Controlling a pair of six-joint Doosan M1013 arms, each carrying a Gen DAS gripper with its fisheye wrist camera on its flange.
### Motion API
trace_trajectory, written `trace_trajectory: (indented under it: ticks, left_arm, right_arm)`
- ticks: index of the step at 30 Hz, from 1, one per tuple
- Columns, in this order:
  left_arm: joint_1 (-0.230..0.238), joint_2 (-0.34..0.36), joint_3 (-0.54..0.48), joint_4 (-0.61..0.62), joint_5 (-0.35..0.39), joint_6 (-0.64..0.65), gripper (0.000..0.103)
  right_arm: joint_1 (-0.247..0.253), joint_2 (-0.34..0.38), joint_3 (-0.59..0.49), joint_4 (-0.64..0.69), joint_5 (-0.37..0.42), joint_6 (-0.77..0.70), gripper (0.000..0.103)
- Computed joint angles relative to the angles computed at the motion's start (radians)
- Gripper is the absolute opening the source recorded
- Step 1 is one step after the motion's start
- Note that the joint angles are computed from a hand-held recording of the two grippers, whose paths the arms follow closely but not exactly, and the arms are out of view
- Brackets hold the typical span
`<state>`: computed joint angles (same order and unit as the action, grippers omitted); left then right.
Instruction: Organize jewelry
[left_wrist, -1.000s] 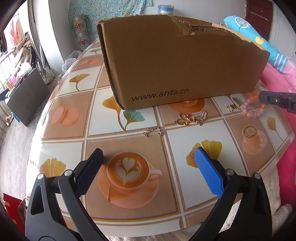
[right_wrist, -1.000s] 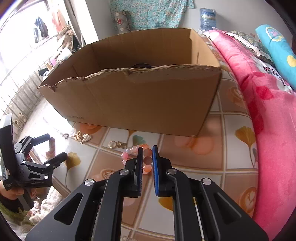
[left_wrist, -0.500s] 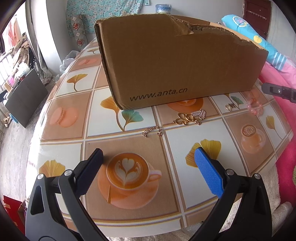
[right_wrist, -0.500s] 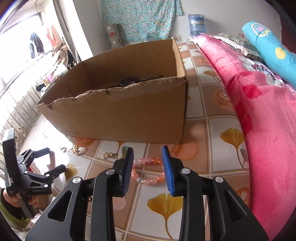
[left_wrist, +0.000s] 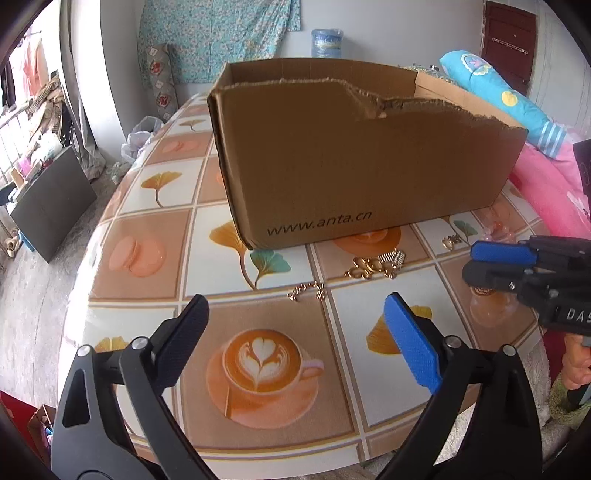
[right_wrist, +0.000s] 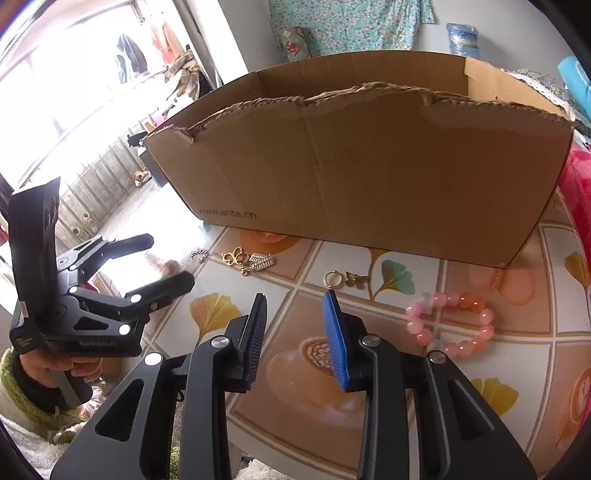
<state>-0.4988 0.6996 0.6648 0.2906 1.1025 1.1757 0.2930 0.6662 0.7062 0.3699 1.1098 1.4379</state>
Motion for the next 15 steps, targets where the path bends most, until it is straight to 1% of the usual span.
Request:
trace_trajectory:
  ticks: [2,5,7,9,10,11,12,15]
  left_arm:
    - [-0.003,0.013,-0.025,0.016,0.018,0.01,0.073]
    - [0.001,0.03,-0.057,-0.009,0.038,0.032,0.061]
    - [0.006,0.05,-0.095,-0.03,0.07,0.048,0.057]
    - [0.005,0.066,-0.12,-0.032,0.109,0.056,0.048]
    - [0.005,0.075,-0.137,-0.035,0.13,0.061,0.045]
    - [0.006,0.072,-0.13,-0.035,0.118,0.053,0.044]
    - [0.008,0.076,-0.138,-0.039,0.124,0.049,0.043]
    - [0.01,0.094,-0.172,-0.041,0.145,0.053,0.033]
  right_arm:
    - [0.002,0.0,0.005,0.011,0.002,-0.013,0.032]
    - [0.0,0.007,-0.002,0.043,0.017,-0.029,0.031]
    - [0.001,0.005,0.004,0.055,0.021,-0.041,0.031]
    - [0.004,0.002,0.013,0.061,0.016,-0.047,0.032]
    - [0.006,-0.001,0.018,0.065,0.011,-0.051,0.032]
    - [0.008,0.0,0.017,0.069,0.012,-0.056,0.032]
    - [0.009,-0.001,0.02,0.071,0.009,-0.061,0.032]
    - [0.011,-0.004,0.027,0.081,0.007,-0.07,0.032]
